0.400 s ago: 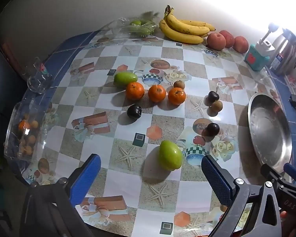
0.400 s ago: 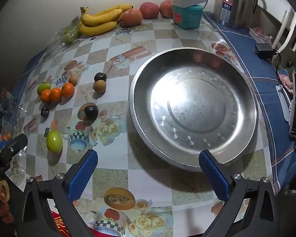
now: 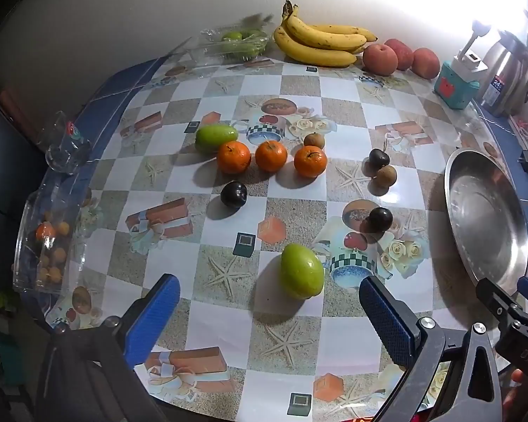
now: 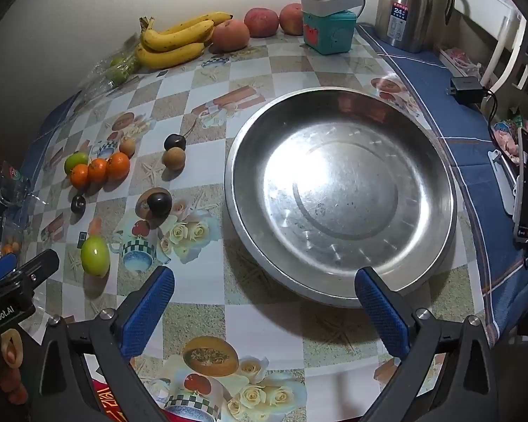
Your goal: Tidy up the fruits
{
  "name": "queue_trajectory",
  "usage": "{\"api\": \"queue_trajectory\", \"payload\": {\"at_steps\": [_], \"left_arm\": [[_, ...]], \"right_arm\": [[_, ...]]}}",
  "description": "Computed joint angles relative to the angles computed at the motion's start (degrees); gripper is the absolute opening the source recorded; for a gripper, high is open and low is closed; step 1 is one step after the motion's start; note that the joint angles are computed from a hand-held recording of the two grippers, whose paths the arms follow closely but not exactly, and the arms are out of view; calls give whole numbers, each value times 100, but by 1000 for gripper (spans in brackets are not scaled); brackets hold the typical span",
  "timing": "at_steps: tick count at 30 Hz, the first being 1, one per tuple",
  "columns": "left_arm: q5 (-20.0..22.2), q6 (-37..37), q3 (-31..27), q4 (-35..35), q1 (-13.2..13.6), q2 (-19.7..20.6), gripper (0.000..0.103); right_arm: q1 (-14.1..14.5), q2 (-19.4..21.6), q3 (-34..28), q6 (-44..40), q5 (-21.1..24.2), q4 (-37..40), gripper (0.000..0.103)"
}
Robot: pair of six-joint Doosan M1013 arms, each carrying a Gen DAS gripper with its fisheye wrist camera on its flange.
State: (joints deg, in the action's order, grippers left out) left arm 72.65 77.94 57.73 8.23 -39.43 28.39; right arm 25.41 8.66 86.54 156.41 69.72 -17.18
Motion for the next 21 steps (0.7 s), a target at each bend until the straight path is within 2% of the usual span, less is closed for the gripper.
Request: {"api": "queue_trajectory", "payload": {"at_steps": [21], "left_arm": [[-44,19,14,-31,-19,-7,103]], "right_arm": [[32,-116,131,128,-255,-125,102]]}}
